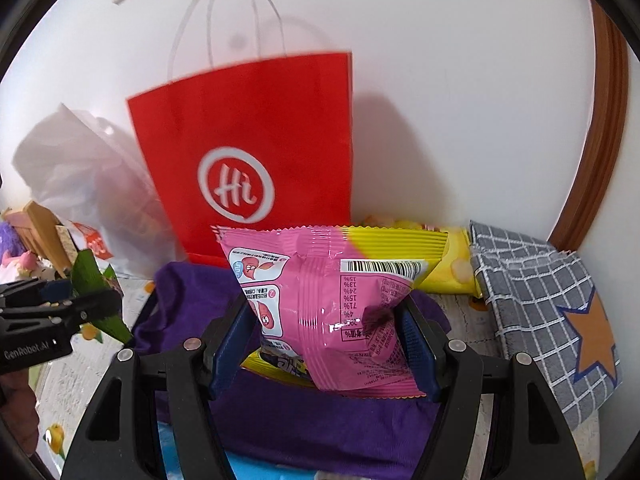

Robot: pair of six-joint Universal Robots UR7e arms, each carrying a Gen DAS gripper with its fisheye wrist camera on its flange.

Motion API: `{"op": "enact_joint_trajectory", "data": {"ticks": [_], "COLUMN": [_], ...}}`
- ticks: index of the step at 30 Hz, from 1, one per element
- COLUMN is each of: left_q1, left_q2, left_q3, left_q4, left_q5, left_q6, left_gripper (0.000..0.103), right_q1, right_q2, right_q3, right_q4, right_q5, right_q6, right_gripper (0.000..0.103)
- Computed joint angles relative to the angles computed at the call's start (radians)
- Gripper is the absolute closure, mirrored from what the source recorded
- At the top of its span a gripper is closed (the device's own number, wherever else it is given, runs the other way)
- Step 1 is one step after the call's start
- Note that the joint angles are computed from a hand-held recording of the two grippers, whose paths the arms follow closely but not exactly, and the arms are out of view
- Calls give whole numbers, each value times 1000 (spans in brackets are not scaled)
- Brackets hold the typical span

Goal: Organize snacks
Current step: 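Carry both bags over the purple towel and lower them onto it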

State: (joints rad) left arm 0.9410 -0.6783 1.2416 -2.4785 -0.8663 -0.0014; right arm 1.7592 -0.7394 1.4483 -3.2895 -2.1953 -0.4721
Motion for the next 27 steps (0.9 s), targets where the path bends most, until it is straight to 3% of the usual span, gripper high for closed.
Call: {"op": "enact_joint_trajectory", "data": {"ticks": [6,12,27], "left_q1": [38,61,78], "left_q2": [65,111,168], "left_q3": [-71,-134,-204], "left_q4": [52,173,285], "left_q5": [-37,-31,12], "left_q6": [0,-40,-88], "left_gripper": [50,50,50], "right_q1": [-36,-60,-89], "right_q2": [42,73,107], "right_q3": [-49,-85,-139], "right_q4": [69,149,297], "right_q5": [-31,-42,-53], "right_q6": [24,44,102], "right_gripper": [34,34,34]}}
